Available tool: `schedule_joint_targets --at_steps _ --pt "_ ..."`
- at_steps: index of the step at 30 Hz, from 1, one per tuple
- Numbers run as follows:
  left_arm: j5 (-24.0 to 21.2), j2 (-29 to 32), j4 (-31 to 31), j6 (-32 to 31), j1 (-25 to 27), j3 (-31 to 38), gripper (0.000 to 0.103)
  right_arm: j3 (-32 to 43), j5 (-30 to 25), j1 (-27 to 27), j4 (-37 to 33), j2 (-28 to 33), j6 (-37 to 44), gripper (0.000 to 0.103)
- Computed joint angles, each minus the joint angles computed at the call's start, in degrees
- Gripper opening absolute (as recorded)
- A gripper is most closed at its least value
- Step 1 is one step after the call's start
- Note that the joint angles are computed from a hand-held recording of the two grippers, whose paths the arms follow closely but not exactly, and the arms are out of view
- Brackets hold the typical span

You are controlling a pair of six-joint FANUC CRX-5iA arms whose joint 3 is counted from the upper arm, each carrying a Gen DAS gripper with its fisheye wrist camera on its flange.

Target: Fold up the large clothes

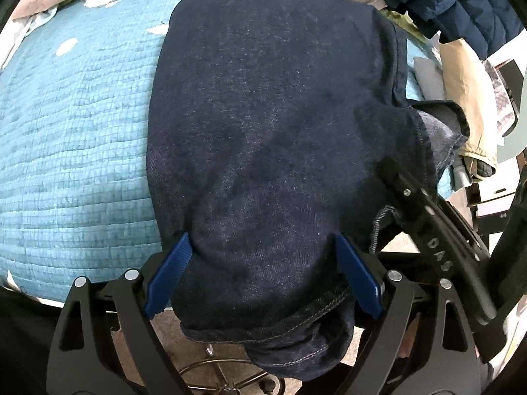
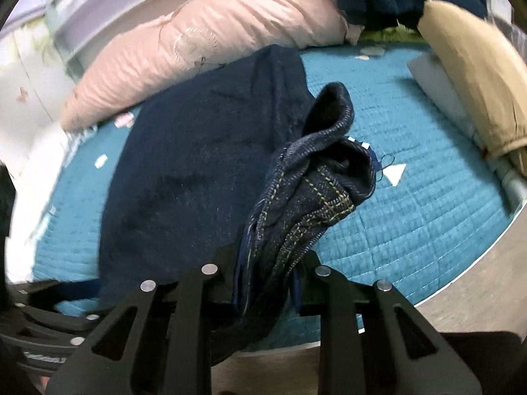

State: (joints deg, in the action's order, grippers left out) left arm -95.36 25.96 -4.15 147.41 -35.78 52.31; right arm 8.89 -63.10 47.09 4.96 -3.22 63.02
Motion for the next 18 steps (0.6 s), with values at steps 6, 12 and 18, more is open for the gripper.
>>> schedule_joint_targets --at_steps 6,12,18 --pt "0.2 0.0 0.9 -0.1 0.7 -0.5 0.089 -2.0 1.5 1.6 2.8 -0.7 -1.4 0.021" --pt "-2.6 3.2 0.8 -3.5 1.2 5.4 0.089 4.4 -1.9 -11.1 -20.6 2.5 1.3 0.025" --pt "-5.1 5.1 -0.7 -8.2 3.4 11.2 0.089 6.4 -6.9 -26.0 -48.4 6.7 0.4 0.035"
